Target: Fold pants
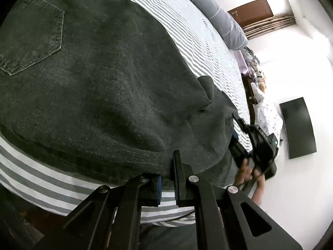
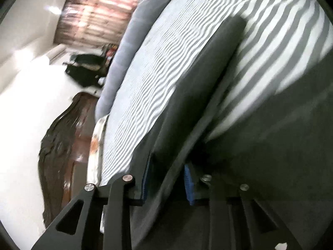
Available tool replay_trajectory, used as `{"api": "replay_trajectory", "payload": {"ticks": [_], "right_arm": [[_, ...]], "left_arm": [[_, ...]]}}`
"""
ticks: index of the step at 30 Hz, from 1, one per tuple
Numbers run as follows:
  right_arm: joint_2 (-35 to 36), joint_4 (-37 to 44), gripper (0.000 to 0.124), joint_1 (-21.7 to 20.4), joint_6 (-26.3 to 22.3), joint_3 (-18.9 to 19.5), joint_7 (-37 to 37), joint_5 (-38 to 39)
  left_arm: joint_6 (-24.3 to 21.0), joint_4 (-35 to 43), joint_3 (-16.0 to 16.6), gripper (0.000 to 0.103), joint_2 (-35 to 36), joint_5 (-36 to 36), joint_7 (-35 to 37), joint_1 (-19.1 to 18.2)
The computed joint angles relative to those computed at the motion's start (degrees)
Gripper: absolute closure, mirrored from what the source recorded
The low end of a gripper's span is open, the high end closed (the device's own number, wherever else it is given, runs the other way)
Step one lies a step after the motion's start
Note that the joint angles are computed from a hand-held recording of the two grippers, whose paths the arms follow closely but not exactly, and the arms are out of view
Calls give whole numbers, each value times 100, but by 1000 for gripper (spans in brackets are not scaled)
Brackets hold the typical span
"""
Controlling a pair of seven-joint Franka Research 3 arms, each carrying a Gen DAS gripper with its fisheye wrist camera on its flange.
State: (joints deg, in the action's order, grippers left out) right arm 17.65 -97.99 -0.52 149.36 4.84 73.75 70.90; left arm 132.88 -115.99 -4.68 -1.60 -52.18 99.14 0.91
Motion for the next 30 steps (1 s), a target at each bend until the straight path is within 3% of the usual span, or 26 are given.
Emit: {"api": "replay_trajectory", "payload": {"ticks": [7, 12, 21, 25, 30], "right_arm": [[316, 360, 102, -186, -86, -49, 302, -493], [168, 111, 101, -369, -76, 97, -156, 183], [-27, -225, 101, -358, 36, 9, -645, 966], [-17, -261, 108, -276, 25, -103, -504, 802], [523, 471, 111, -213, 128, -162, 103, 23]], "left_arm": [[-67, 107, -24, 94, 99, 100, -122, 17], [-98, 140, -46, 94, 122, 232, -149, 35], [-58, 215, -61, 94, 174, 188, -39, 57], [-13, 266, -80, 94, 223, 220, -22, 62], [28, 257, -108, 94, 222, 275, -67, 55]]}}
